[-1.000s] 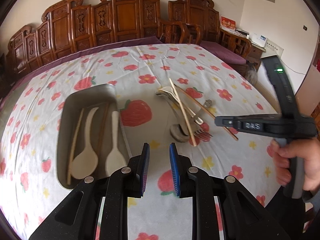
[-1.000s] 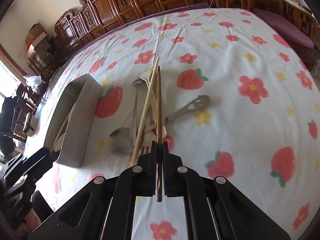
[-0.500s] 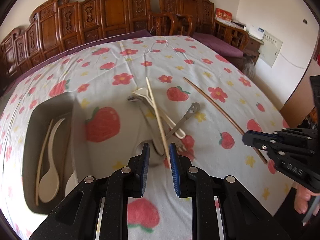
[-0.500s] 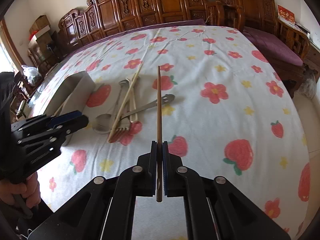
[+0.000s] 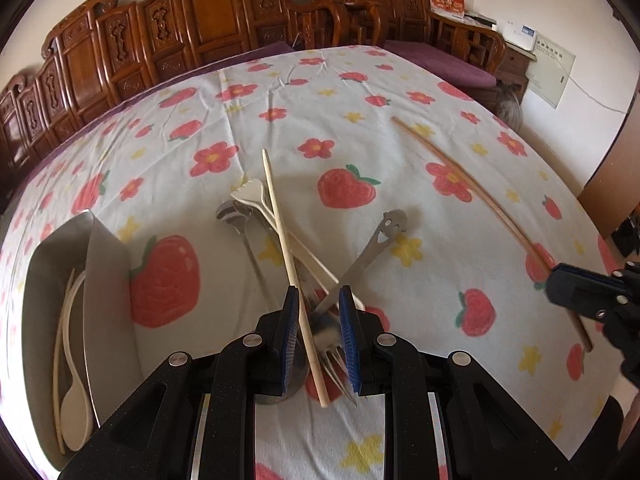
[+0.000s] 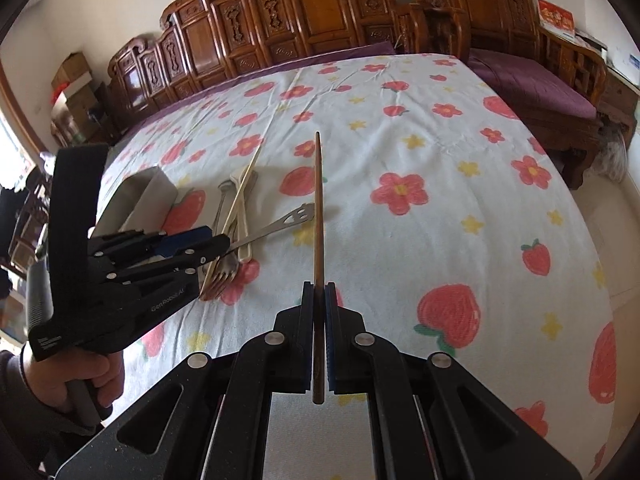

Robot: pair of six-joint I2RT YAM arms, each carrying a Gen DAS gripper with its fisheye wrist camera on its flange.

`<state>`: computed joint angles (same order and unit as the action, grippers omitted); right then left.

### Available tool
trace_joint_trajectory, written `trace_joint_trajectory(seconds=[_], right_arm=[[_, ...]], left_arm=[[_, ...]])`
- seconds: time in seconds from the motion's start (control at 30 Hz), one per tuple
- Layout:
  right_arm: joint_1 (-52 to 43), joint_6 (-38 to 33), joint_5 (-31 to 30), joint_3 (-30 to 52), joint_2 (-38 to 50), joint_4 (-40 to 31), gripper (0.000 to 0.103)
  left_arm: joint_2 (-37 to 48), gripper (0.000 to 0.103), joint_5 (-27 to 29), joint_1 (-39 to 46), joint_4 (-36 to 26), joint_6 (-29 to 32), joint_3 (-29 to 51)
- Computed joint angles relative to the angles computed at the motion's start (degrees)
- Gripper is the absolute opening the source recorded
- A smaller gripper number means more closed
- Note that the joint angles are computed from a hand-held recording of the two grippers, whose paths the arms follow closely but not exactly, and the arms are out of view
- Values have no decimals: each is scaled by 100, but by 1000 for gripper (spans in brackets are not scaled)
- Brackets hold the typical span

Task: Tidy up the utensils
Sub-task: 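Grasp another wooden chopstick with the left tool and lift it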

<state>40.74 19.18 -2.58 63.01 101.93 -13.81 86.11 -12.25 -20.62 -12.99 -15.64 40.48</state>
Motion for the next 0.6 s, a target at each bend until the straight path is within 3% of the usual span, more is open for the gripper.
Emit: trace_joint_trajectory(seconds=[0.5,0.6], right_arm=[[-124,107,-200,-59,-31,63,6],[-94,91,-187,-53,-16,65,6]], left_arm=[[652,19,-115,200,-226,-128,503],[675,11,-47,195,-206,-114,521]])
